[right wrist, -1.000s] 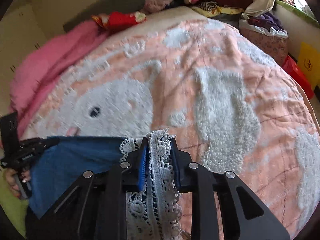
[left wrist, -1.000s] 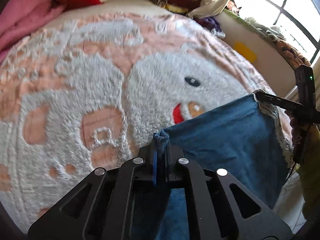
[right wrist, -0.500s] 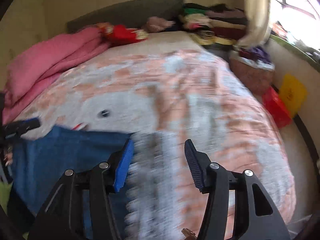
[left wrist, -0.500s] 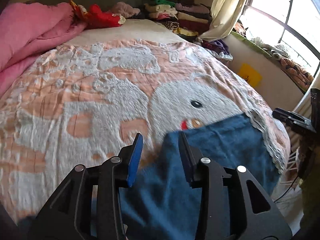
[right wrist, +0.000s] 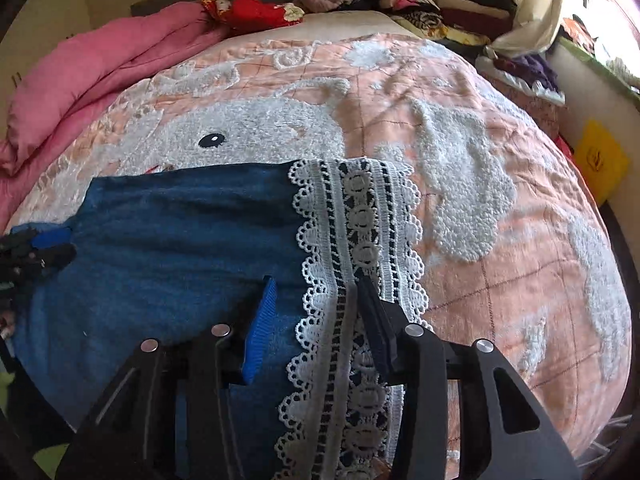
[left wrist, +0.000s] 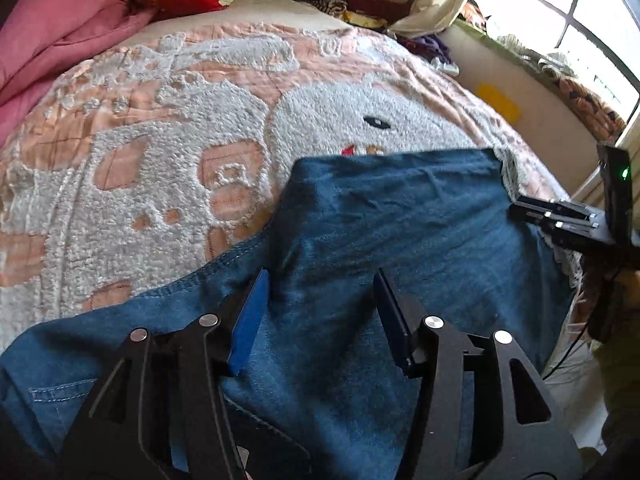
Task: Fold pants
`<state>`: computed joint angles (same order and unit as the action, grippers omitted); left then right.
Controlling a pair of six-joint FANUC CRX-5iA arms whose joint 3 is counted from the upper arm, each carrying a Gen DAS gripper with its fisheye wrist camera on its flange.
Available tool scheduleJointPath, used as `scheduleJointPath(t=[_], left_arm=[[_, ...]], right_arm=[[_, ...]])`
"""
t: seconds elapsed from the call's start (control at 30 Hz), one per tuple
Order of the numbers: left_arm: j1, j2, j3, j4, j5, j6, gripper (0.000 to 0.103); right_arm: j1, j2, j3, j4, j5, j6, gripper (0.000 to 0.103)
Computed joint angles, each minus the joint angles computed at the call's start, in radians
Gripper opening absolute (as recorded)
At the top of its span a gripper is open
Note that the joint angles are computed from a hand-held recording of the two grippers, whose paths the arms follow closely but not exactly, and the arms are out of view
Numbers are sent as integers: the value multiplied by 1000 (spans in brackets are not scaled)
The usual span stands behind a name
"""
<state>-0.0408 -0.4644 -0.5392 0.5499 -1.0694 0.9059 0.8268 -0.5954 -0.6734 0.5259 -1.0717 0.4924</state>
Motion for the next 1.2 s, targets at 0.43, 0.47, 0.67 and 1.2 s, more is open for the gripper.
scheduleJointPath(t=[0.43,0.47,0.67,1.2], left_arm=[[321,-236,-42,27,-147,-48,75],[343,-245,-43,28,-160,-58,75],[369,-238,-42,32,-266,-101,75],[350,-164,-26,-82,-242,11,75]], right_arm=[[298,-161,-28,159,-238,-248,76],[321,-163,-28,169,-253,-258,77],[415,-159,-22,175,-244,-291,80],[328,-19,2,24,-195,-241,80]])
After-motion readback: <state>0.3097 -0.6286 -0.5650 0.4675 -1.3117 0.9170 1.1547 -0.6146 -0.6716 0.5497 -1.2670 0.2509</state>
